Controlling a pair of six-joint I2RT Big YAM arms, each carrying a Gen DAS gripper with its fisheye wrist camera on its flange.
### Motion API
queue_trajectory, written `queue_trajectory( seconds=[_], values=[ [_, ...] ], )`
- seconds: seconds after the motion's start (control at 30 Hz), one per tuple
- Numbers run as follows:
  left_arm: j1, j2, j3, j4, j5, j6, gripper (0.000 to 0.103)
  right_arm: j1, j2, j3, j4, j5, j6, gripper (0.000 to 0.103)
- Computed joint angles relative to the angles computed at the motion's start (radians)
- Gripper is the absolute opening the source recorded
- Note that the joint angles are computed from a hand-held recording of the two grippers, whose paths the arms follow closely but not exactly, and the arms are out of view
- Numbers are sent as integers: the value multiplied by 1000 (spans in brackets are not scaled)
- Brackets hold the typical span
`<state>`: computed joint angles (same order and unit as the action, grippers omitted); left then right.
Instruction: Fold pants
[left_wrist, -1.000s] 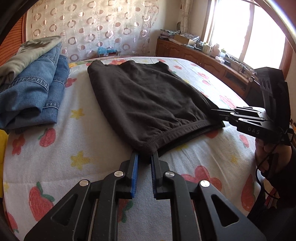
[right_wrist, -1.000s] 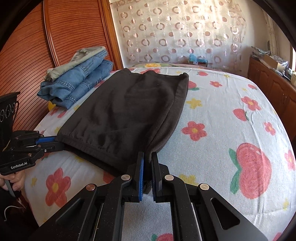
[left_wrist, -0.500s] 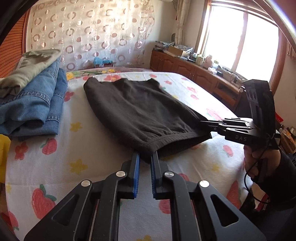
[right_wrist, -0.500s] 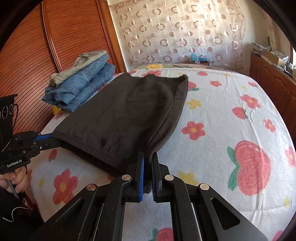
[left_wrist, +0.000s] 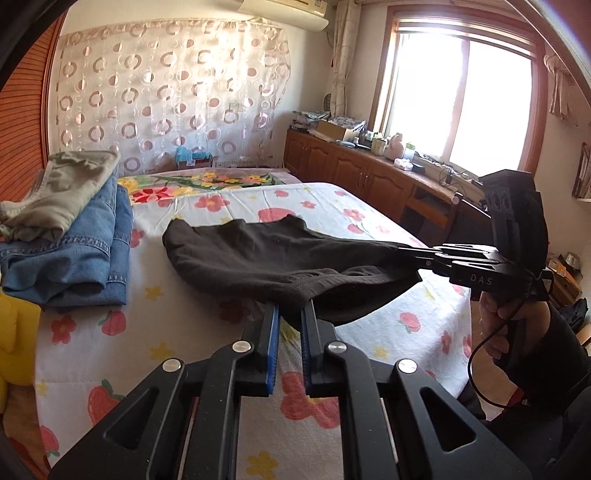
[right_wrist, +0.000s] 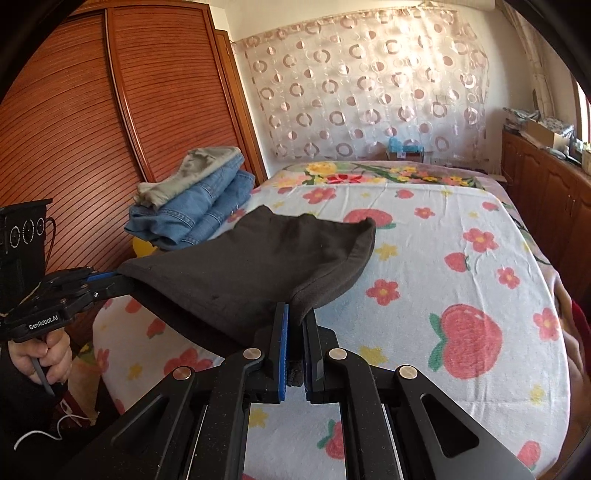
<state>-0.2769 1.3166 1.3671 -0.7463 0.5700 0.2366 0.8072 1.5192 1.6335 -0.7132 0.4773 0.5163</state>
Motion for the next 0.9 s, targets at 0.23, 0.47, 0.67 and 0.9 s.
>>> queue_trajectory(
  seconds=[0.23, 0.47, 0.67, 0.9],
  values=[
    [-1, -20, 7, -7, 8, 13, 11, 15, -32, -18, 10, 25, -12, 6],
    [-3, -42, 10, -7, 14, 23, 11, 32, -56, -29, 14, 57, -29, 6],
    [0, -53, 19, 0, 24, 18, 11, 48, -61, -20, 16, 77, -59, 6],
    [3, -68, 20, 12, 36, 15, 11, 65, -76, -23, 34, 105, -95, 6]
  ],
)
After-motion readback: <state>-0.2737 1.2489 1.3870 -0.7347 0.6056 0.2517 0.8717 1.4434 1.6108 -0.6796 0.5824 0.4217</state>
